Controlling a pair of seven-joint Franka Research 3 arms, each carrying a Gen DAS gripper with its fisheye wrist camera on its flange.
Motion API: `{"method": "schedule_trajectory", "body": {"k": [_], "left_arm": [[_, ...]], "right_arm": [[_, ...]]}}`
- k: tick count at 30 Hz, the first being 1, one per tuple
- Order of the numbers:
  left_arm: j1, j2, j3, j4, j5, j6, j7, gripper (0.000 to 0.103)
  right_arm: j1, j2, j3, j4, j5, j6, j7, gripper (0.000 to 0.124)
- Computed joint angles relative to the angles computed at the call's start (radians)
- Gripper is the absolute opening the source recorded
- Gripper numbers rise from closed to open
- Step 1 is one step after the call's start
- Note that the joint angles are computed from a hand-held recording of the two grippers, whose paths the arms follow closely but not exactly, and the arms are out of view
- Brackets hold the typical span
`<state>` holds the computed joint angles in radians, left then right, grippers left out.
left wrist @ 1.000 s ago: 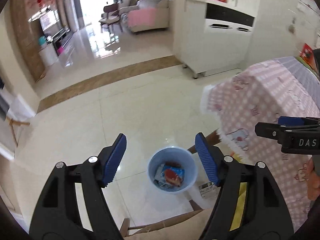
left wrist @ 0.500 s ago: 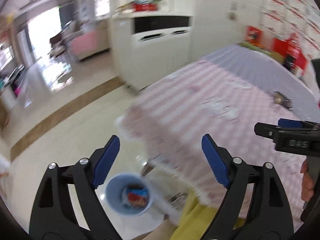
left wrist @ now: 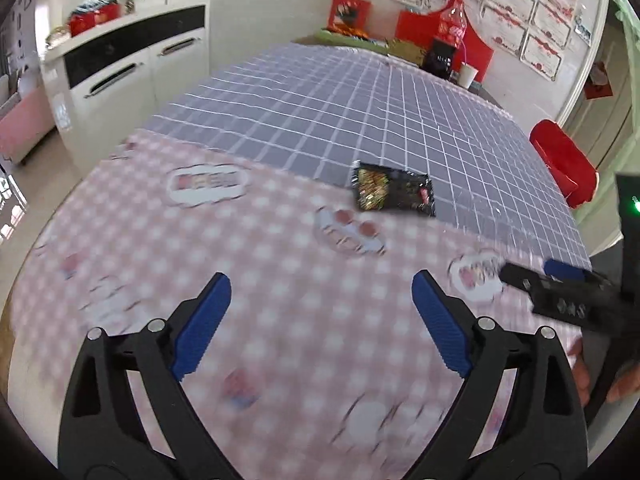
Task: Collect trash
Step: 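Grasp the black snack packet with the left gripper while the right grasps the clear plastic tray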
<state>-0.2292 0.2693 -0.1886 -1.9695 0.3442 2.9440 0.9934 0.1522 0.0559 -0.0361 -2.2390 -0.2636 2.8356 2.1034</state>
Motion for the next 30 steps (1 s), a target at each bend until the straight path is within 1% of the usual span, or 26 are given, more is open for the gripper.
{"method": "schedule_trajectory", "body": {"k": [2, 3, 4, 6, 8, 9, 11, 12, 13, 15, 16, 17, 18, 19, 20, 22, 23, 26, 28, 29, 30], "left_arm": [[-0.010, 0.069, -0.007, 0.095, -0.005, -0.049, 0.017, 0.090], [-0.035, 0.117, 0.009, 0.159, -0.022, -0.069, 0.042, 0.090], [-0.026, 0.135, -0.007, 0.188, -0.004, -0.091, 0.031, 0.090], [-0.027, 0.202, -0.017, 0.279, -0.020, -0.117, 0.061, 0.090], [-0.009, 0.271, -0.054, 0.372, -0.062, -0.160, 0.132, 0.090], [0.002, 0.320, -0.076, 0.439, -0.093, -0.193, 0.175, 0.090], [-0.014, 0.373, -0.066, 0.525, -0.120, -0.254, 0.189, 0.090], [-0.029, 0.406, -0.053, 0.575, -0.127, -0.282, 0.183, 0.090], [-0.037, 0.432, -0.047, 0.614, -0.133, -0.294, 0.184, 0.090], [-0.052, 0.473, -0.037, 0.674, -0.136, -0.310, 0.196, 0.090], [-0.057, 0.487, -0.034, 0.693, -0.129, -0.307, 0.217, 0.087], [-0.069, 0.497, -0.025, 0.710, -0.115, -0.316, 0.235, 0.084], [-0.089, 0.498, 0.000, 0.714, -0.089, -0.313, 0.232, 0.067], [-0.099, 0.495, 0.013, 0.705, -0.068, -0.289, 0.237, 0.039], [-0.102, 0.494, 0.017, 0.702, -0.059, -0.280, 0.242, 0.028], [-0.105, 0.488, 0.026, 0.698, -0.049, -0.289, 0.241, 0.012], [-0.106, 0.482, 0.031, 0.690, -0.046, -0.291, 0.233, 0.006], [-0.080, 0.452, 0.017, 0.639, -0.066, -0.271, 0.225, 0.005], [-0.085, 0.402, 0.043, 0.562, -0.043, -0.222, 0.182, 0.004], [-0.081, 0.392, 0.044, 0.547, -0.037, -0.208, 0.174, 0.003], [-0.074, 0.366, 0.044, 0.506, -0.032, -0.174, 0.162, 0.003]], "right_arm": [[-0.011, 0.007, -0.012, 0.009, -0.007, -0.011, 0.003, 0.093], [-0.022, 0.016, -0.012, 0.017, 0.033, -0.015, -0.038, 0.093], [-0.027, 0.021, -0.010, 0.025, 0.065, -0.023, -0.065, 0.093], [-0.041, 0.043, -0.009, 0.043, 0.139, -0.023, -0.129, 0.093], [-0.052, 0.074, 0.000, 0.079, 0.228, -0.043, -0.214, 0.093], [-0.052, 0.087, 0.002, 0.097, 0.256, -0.053, -0.240, 0.094], [-0.062, 0.106, 0.013, 0.114, 0.344, -0.046, -0.317, 0.094], [-0.056, 0.116, 0.008, 0.131, 0.350, -0.053, -0.324, 0.094], [-0.045, 0.130, 0.003, 0.149, 0.346, -0.055, -0.321, 0.094], [-0.037, 0.159, 0.004, 0.193, 0.351, -0.069, -0.363, 0.095], [-0.035, 0.177, 0.005, 0.220, 0.357, -0.078, -0.383, 0.095], [-0.036, 0.192, 0.009, 0.240, 0.367, -0.082, -0.415, 0.095], [-0.034, 0.206, 0.010, 0.263, 0.374, -0.090, -0.438, 0.096], [-0.035, 0.224, 0.012, 0.288, 0.385, -0.097, -0.461, 0.097], [-0.038, 0.236, 0.018, 0.306, 0.404, -0.109, -0.486, 0.097], [-0.036, 0.262, 0.018, 0.354, 0.423, -0.149, -0.513, 0.097], [-0.035, 0.265, 0.018, 0.361, 0.431, -0.155, -0.524, 0.097], [-0.039, 0.273, 0.033, 0.379, 0.474, -0.183, -0.579, 0.097], [-0.029, 0.289, 0.028, 0.406, 0.487, -0.203, -0.564, 0.097], [-0.030, 0.288, 0.031, 0.406, 0.503, -0.208, -0.565, 0.097], [-0.030, 0.283, 0.035, 0.397, 0.519, -0.205, -0.570, 0.097]]}}
